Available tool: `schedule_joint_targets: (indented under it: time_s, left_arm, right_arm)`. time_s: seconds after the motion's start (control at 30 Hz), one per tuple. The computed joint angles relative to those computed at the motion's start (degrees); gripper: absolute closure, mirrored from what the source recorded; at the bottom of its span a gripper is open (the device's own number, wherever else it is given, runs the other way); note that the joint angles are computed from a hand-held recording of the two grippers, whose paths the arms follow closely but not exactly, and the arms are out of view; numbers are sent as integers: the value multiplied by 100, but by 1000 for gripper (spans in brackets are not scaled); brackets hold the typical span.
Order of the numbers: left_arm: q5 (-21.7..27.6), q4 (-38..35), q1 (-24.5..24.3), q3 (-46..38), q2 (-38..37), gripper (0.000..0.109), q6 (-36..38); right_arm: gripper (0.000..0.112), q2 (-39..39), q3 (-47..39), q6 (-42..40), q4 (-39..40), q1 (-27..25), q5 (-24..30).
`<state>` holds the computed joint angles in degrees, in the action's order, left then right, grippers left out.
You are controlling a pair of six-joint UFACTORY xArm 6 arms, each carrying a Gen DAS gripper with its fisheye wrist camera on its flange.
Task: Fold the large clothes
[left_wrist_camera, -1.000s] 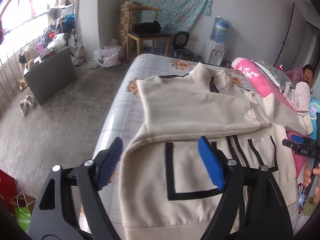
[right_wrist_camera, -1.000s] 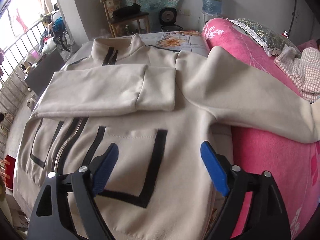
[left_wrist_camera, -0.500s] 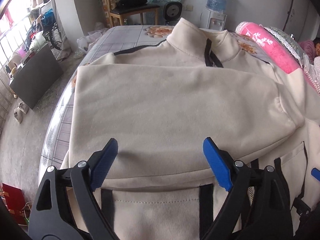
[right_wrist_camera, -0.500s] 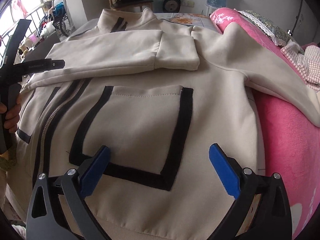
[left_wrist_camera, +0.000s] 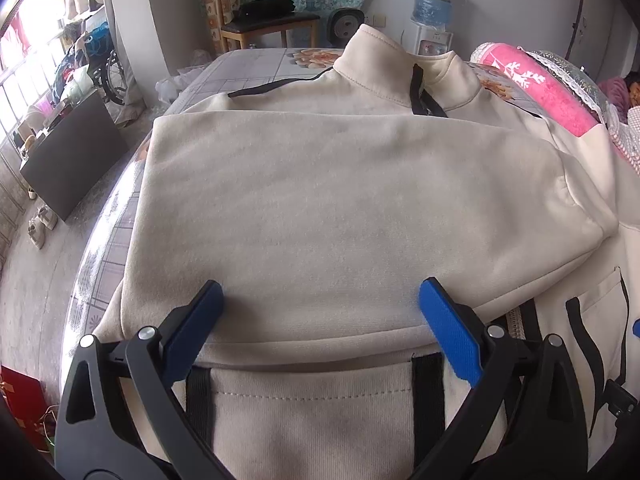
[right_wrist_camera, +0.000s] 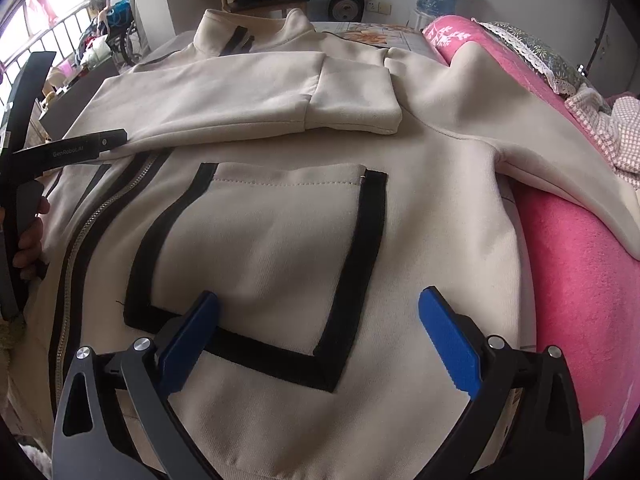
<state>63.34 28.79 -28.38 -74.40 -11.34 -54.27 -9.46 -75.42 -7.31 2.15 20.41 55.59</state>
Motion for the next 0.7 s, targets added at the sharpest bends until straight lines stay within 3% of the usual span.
schedule_joint_targets:
  time_s: [0.17, 0.27, 0.47, 0.6, 0.7]
  left_arm:
    - [-7, 11, -1, 9, -2, 14, -6]
    - [-4, 31, -10, 16, -12, 13, -13]
    - [-4, 30, -10, 6, -3, 13, -11]
    - [-1, 33, -12, 5, -3, 13, -14]
    - [-1, 33, -13, 4, -2, 13, -16]
  right_arm:
    - [15, 107, -314, -46, 179, -84, 356]
    - [15, -19, -371, 83, 472, -380, 248]
    - [15, -275, -459, 476, 1261, -1817, -161]
    - [20, -14, -763, 1112, 1483, -2882, -396]
    - [25, 346, -1046, 1547, 1543, -3376, -721]
